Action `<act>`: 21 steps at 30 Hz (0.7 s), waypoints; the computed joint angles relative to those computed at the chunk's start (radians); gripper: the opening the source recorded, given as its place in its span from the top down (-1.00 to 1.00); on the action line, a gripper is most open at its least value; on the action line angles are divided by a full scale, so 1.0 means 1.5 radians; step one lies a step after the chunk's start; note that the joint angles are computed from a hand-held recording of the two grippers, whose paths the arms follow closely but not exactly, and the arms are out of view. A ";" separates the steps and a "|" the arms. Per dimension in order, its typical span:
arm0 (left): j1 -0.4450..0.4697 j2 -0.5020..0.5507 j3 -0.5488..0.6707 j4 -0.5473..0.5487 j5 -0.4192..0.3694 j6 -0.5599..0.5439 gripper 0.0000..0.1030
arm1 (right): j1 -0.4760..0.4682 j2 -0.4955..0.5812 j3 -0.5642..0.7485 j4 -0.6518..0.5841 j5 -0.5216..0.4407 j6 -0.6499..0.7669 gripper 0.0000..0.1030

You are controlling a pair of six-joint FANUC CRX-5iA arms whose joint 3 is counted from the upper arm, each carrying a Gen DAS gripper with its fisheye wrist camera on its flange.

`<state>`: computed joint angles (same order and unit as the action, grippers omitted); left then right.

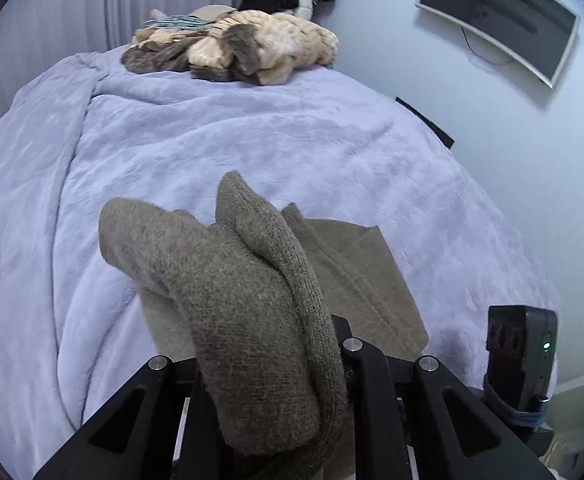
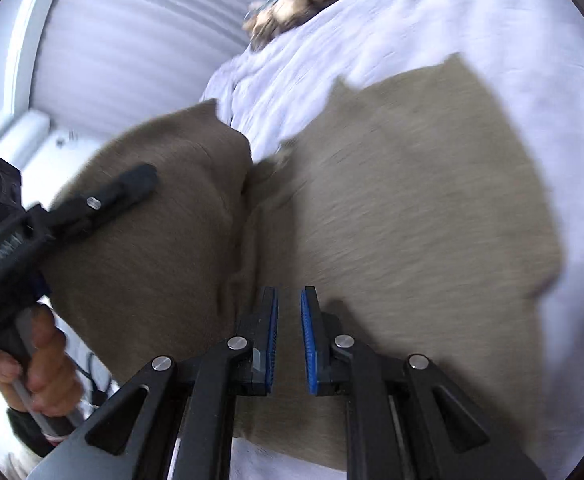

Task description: Fold small clothes

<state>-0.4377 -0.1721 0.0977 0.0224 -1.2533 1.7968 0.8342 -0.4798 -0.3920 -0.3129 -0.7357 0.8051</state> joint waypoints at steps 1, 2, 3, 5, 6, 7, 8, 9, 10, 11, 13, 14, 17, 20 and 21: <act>-0.030 0.034 0.026 -0.025 -0.014 0.010 0.66 | -0.029 -0.013 -0.007 -0.031 -0.003 0.016 0.67; -0.055 0.058 0.047 -0.051 -0.027 0.021 0.66 | -0.056 -0.021 -0.013 -0.060 -0.008 0.031 0.65; -0.077 0.079 0.063 -0.077 -0.041 0.027 0.65 | -0.088 -0.026 -0.016 -0.096 -0.018 0.053 0.65; -0.115 0.113 0.089 -0.125 -0.065 0.041 0.51 | -0.145 -0.040 -0.026 -0.171 -0.037 0.101 0.68; -0.122 0.117 0.087 -0.128 -0.059 0.044 0.28 | -0.167 -0.046 -0.031 -0.203 -0.039 0.123 0.68; -0.121 0.110 0.074 -0.119 -0.041 0.048 0.10 | -0.179 -0.050 -0.035 -0.223 -0.040 0.139 0.68; -0.121 0.100 0.059 -0.109 -0.021 0.052 -0.24 | -0.178 -0.050 -0.039 -0.231 -0.033 0.146 0.68; -0.124 0.090 0.052 -0.110 -0.006 0.058 -0.36 | -0.191 -0.051 -0.038 -0.247 -0.041 0.165 0.68; -0.128 0.079 0.046 -0.111 0.009 0.057 -0.36 | -0.205 -0.045 -0.033 -0.266 -0.047 0.185 0.65; -0.128 0.070 0.044 -0.105 0.019 0.047 -0.36 | -0.225 -0.036 -0.028 -0.291 -0.056 0.210 0.63; -0.125 0.044 0.035 -0.097 0.036 0.038 -0.36 | -0.269 -0.039 -0.031 -0.347 -0.075 0.248 0.40; -0.117 0.028 0.025 -0.087 0.051 0.036 -0.36 | -0.283 -0.040 -0.033 -0.379 -0.072 0.263 0.29; -0.073 -0.037 -0.036 -0.034 0.099 0.028 -0.39 | -0.324 -0.047 -0.039 -0.464 -0.067 0.297 -0.11; -0.066 -0.084 -0.060 -0.111 0.094 0.103 -0.77 | -0.415 -0.031 -0.047 -0.592 -0.114 0.371 -0.17; -0.064 -0.099 -0.070 -0.141 0.084 0.128 -0.77 | -0.439 -0.032 -0.055 -0.628 -0.125 0.385 -0.21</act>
<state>-0.5339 -0.3207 -0.0071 -0.1891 -1.1279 1.9893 0.1750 -0.5279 -0.4738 -1.2545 -0.9233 1.3827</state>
